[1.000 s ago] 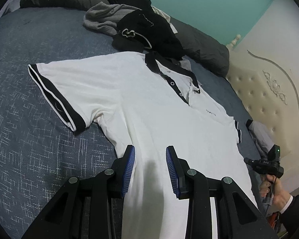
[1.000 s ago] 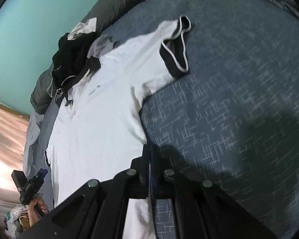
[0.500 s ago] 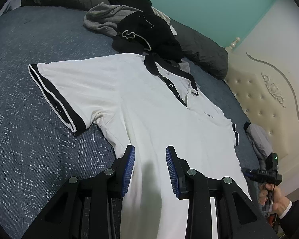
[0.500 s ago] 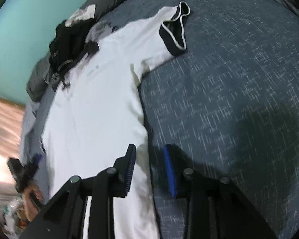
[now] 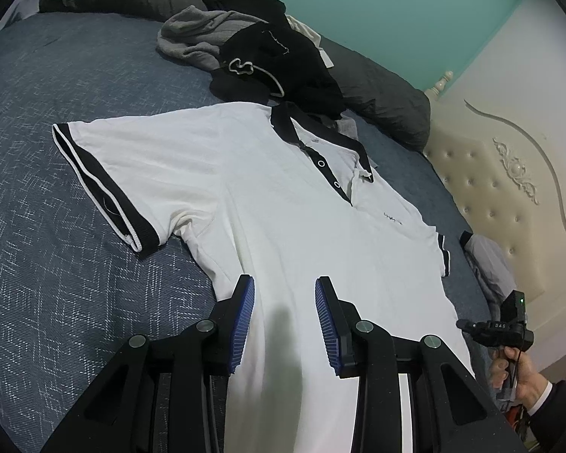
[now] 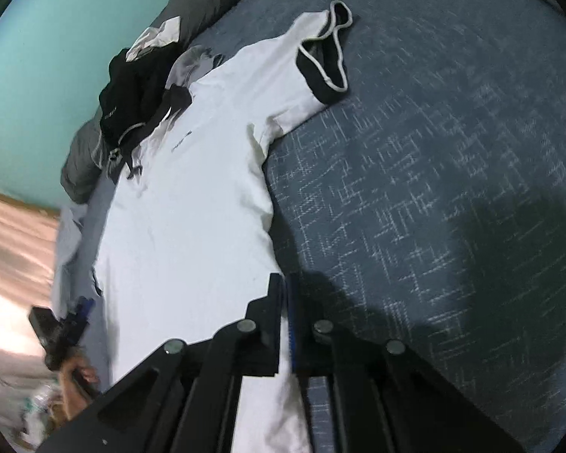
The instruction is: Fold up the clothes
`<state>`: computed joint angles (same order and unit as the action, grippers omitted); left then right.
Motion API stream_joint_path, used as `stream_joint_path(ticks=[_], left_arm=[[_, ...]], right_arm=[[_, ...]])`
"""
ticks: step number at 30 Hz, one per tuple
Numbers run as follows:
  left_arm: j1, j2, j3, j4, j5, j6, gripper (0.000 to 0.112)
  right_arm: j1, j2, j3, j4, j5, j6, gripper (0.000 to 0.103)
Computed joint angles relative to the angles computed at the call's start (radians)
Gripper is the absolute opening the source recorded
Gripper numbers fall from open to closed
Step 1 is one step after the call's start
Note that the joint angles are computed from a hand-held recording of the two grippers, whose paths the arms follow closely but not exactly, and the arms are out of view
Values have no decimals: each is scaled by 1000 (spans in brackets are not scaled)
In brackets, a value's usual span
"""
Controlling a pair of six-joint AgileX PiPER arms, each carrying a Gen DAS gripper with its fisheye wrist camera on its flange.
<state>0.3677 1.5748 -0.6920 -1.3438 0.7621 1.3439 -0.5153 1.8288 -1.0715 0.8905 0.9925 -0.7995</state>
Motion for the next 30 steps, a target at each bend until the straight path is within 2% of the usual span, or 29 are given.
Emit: stream_joint_path(ticks=[1, 2, 3, 8, 10, 11, 12, 16, 21, 25, 27, 30], left_arm=[[1, 0, 0, -1, 2, 1, 37], [2, 0, 0, -2, 2, 1, 37], [3, 0, 0, -3, 3, 1, 37], [5, -5, 3, -2, 10, 2, 37], [4, -8, 5, -3, 10, 1, 38], [3, -9, 5, -3, 10, 0, 38], [3, -11, 6, -3, 11, 0, 38], [0, -17, 8, -3, 12, -2, 38], [-2, -17, 8, 0, 11, -6, 39], [0, -22, 10, -1, 13, -8, 39], [1, -22, 10, -1, 15, -8, 39], [-1, -21, 9, -1, 16, -11, 39]], right_arm=[[-9, -6, 5, 3, 6, -1, 9], [-20, -15, 14, 5, 13, -7, 19], [-31, -24, 24, 8, 20, -14, 25], [-61, -66, 82, -38, 44, -56, 25], [-61, -73, 103, -26, 45, -89, 21], [-57, -75, 110, -20, 43, -101, 7], [-48, -78, 115, -19, 35, -104, 2], [-54, -109, 135, 4, -1, -118, 1], [-79, -92, 133, 6, 0, -114, 2], [-117, -78, 116, -8, 39, -66, 6], [-139, -92, 116, -30, 75, -64, 24], [-145, -127, 136, -75, 111, -85, 26]])
